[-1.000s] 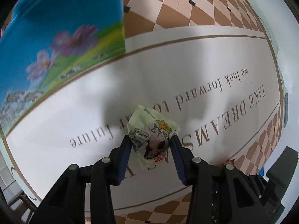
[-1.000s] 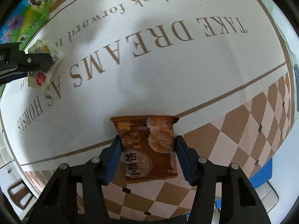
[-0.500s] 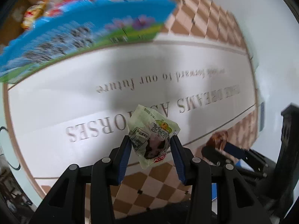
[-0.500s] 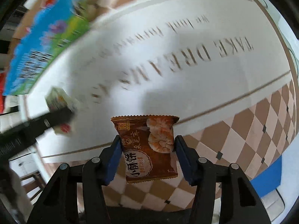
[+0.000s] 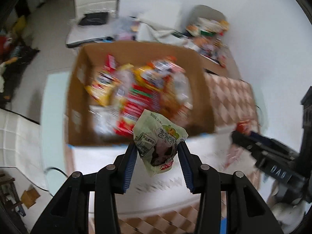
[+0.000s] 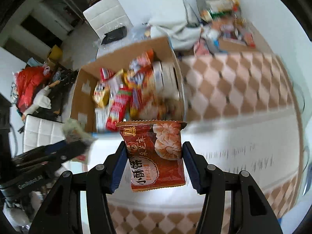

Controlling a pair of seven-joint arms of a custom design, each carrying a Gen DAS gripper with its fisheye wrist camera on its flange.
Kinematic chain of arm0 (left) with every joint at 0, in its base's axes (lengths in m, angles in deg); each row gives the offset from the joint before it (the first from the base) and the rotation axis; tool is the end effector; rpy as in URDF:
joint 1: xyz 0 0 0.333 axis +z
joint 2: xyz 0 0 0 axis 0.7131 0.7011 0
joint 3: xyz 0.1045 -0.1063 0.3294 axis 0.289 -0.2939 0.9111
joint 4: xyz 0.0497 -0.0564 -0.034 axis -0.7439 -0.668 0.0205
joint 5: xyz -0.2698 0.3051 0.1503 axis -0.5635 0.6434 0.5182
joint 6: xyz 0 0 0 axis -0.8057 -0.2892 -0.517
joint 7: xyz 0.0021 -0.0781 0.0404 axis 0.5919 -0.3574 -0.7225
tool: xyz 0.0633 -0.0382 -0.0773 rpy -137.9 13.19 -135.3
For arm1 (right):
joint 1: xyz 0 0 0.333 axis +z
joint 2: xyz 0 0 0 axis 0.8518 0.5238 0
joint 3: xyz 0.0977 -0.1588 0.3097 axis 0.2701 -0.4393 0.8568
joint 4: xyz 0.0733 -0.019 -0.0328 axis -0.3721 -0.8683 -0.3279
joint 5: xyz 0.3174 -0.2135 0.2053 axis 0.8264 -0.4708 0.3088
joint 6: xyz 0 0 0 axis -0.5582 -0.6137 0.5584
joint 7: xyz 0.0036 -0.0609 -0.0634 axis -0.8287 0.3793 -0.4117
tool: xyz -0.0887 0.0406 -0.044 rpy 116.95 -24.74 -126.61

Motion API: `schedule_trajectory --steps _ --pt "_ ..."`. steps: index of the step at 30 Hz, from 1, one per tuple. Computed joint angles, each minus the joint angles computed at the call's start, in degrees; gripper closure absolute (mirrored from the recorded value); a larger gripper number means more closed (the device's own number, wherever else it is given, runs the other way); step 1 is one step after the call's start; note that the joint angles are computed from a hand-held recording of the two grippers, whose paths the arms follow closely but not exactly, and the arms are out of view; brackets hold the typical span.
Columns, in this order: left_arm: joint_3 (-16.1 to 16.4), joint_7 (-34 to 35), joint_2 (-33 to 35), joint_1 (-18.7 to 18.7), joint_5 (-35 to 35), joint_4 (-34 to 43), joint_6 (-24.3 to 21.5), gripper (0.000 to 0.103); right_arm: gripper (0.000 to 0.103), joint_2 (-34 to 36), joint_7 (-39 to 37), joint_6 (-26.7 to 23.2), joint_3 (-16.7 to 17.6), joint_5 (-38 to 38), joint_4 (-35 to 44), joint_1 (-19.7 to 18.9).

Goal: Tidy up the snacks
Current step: 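Carry both packs over the box, lower them in and open both tools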

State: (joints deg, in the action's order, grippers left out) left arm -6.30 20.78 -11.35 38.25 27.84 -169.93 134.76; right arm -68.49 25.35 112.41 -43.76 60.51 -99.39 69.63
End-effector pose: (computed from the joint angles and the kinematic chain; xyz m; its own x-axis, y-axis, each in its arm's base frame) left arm 0.6788 -0.1985 0.5973 -0.1007 -0.9625 0.2517 -0.9764 0.0469 -0.2110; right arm 0.3829 0.0474 0.5312 -0.1426 -0.9754 -0.1680 -0.9701 0.1715 -0.1719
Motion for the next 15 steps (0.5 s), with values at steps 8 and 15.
schedule_trajectory --steps 8,15 --pt "2.4 -2.3 10.9 1.2 5.1 10.7 -6.6 0.063 0.044 19.6 0.7 7.8 2.1 -6.0 6.3 -2.3" --pt "2.9 -2.3 17.9 1.5 6.9 16.2 -12.7 0.063 0.044 26.2 2.4 10.7 3.0 -8.2 6.1 -3.2"
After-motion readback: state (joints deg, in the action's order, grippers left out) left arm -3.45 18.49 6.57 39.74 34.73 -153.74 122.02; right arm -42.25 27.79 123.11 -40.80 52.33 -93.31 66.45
